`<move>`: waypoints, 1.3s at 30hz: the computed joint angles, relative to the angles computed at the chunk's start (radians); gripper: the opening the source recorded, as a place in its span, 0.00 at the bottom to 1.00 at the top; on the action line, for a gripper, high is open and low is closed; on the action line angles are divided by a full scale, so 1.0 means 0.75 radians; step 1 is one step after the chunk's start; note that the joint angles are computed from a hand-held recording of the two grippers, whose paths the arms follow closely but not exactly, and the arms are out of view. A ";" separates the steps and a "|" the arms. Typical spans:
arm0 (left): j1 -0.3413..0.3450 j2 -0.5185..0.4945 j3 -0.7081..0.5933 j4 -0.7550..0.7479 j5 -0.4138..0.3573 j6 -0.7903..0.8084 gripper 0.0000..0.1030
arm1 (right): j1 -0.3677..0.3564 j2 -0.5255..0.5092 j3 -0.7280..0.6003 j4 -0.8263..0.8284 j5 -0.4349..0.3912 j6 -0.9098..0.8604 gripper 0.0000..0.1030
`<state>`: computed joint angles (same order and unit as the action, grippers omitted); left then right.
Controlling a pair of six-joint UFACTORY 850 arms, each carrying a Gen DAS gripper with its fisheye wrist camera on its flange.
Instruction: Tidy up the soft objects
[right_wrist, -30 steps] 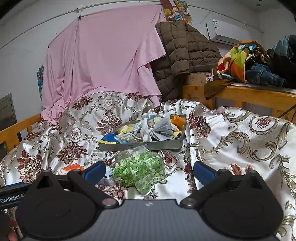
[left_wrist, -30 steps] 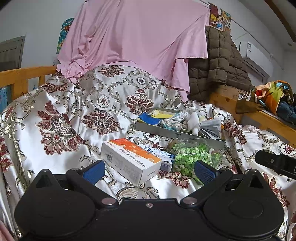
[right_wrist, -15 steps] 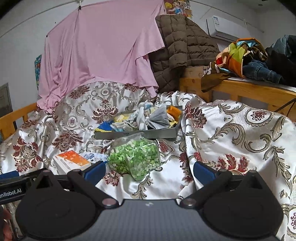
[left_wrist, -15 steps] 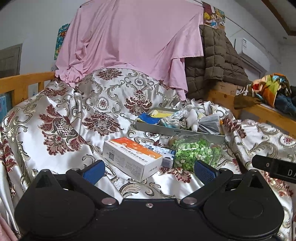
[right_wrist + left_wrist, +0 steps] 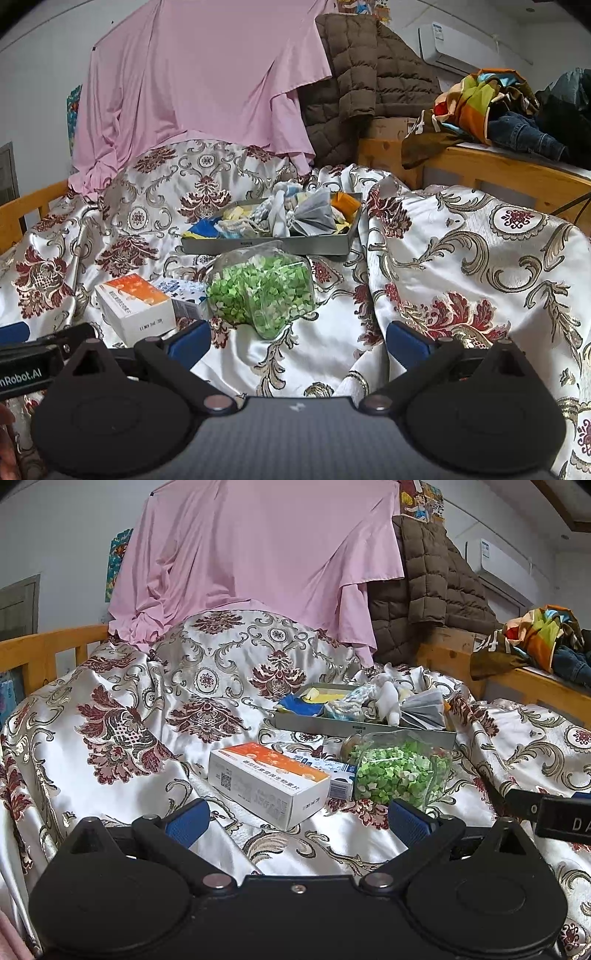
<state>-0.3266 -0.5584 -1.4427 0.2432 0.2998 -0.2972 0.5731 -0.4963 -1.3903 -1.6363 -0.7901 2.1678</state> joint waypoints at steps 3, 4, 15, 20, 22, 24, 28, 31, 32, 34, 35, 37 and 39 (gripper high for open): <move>0.000 -0.001 -0.001 -0.001 -0.001 0.001 0.99 | -0.001 0.002 0.004 -0.001 0.001 0.000 1.00; 0.001 -0.001 -0.001 0.000 -0.001 0.000 0.99 | -0.001 0.002 0.004 0.001 -0.002 -0.002 1.00; 0.002 -0.003 -0.001 0.000 -0.005 -0.001 0.99 | -0.003 0.000 0.000 0.026 0.009 -0.036 1.00; 0.003 -0.002 0.006 -0.005 -0.003 0.006 0.99 | -0.003 0.001 0.001 0.024 0.010 -0.034 1.00; 0.001 -0.002 0.005 -0.013 -0.005 0.012 0.99 | -0.003 0.001 0.001 0.026 0.010 -0.037 1.00; 0.001 -0.002 0.004 -0.009 -0.006 0.007 0.99 | -0.003 0.001 0.001 0.026 0.010 -0.037 1.00; 0.001 -0.002 0.004 -0.010 -0.007 0.010 0.99 | -0.003 0.001 0.001 0.024 0.009 -0.035 1.00; 0.000 -0.002 0.003 -0.013 -0.008 0.012 0.99 | -0.003 0.001 0.001 0.025 0.010 -0.036 1.00; 0.000 -0.002 0.003 -0.013 -0.008 0.012 0.99 | -0.003 0.001 0.001 0.026 0.011 -0.037 1.00; 0.000 -0.002 0.003 -0.013 -0.008 0.012 0.99 | -0.003 0.000 0.000 0.026 0.010 -0.036 1.00; 0.001 -0.002 0.004 -0.011 -0.008 0.010 0.99 | -0.002 0.000 0.000 0.026 0.010 -0.036 1.00; 0.000 -0.002 0.003 -0.015 -0.009 0.013 0.99 | -0.002 0.000 -0.001 0.026 0.009 -0.037 1.00; 0.000 -0.002 0.005 -0.014 -0.008 0.013 0.99 | -0.002 0.000 -0.001 0.026 0.009 -0.037 1.00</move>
